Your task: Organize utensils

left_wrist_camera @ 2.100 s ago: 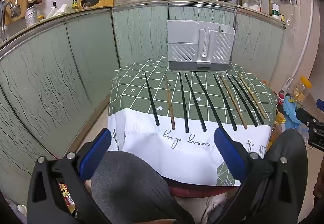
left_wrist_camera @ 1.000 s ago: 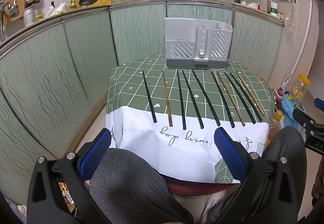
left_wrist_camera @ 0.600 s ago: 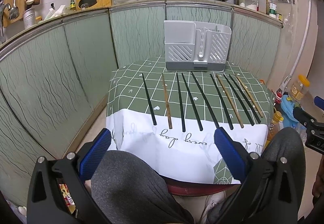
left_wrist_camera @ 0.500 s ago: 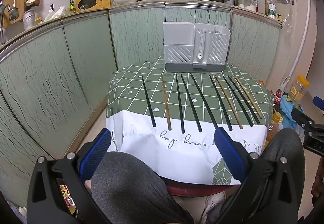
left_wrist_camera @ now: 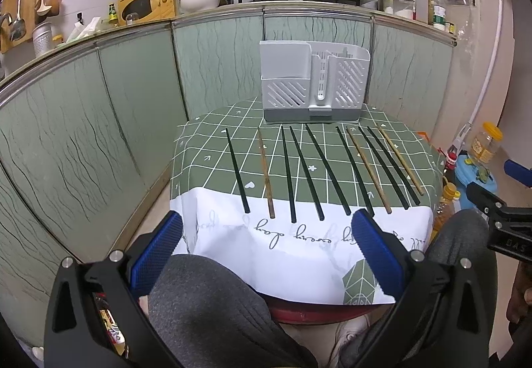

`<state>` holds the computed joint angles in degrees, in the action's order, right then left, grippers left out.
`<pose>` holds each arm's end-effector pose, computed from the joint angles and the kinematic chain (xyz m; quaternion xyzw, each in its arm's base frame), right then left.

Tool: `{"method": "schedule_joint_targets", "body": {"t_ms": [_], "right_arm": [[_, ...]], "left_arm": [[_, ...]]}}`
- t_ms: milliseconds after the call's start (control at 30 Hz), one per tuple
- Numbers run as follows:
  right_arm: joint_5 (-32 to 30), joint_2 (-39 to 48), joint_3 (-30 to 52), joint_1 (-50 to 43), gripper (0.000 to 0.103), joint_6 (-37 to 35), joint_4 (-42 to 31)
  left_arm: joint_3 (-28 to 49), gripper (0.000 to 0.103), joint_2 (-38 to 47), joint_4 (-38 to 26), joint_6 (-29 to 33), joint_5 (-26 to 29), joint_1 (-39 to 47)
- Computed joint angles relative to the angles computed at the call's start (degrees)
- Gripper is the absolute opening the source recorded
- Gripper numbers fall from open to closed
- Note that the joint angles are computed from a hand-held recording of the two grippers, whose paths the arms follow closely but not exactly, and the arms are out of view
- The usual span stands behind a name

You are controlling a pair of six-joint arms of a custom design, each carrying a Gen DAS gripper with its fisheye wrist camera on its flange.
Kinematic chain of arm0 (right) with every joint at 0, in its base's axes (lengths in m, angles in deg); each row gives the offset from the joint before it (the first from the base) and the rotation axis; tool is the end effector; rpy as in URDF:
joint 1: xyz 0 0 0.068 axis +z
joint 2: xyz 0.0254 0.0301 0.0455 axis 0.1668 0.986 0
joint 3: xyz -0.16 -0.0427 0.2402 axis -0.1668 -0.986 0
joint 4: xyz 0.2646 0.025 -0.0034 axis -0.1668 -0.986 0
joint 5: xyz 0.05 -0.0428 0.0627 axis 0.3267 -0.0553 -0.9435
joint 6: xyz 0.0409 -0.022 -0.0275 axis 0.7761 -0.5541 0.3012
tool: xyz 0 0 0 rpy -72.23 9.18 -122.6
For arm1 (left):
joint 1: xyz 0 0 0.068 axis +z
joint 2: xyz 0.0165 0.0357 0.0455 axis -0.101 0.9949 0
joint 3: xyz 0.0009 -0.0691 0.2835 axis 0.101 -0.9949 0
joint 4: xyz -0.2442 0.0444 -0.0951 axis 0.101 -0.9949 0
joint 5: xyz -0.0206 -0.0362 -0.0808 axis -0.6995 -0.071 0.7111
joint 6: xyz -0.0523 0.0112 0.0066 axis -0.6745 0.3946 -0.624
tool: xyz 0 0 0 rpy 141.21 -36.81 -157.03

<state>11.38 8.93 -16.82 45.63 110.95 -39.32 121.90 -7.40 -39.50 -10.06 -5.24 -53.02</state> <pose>0.1821 0.1066 0.1859 0.0101 0.8885 -0.0756 0.4525 0.2008 -0.1888 0.1954 0.0628 0.8924 -0.0057 0.4468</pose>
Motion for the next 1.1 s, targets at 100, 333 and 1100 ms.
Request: {"method": "schedule_joint_targets", "body": {"t_ms": [100, 333, 1100], "right_arm": [[0.12, 0.23, 0.06, -0.01, 0.095, 0.01, 0.11], [-0.70, 0.97, -0.10, -0.96, 0.095, -0.15, 1.01], [-6.68, 3.40, -1.58, -6.35, 0.095, -2.95, 5.98]], "left_arm": [[0.16, 0.099, 0.23, -0.02, 0.29, 0.02, -0.06], [0.23, 0.099, 0.53, 0.15, 0.46, 0.42, 0.04], [0.99, 0.099, 5.03, 4.95, 4.55, 2.46, 2.63]]}}
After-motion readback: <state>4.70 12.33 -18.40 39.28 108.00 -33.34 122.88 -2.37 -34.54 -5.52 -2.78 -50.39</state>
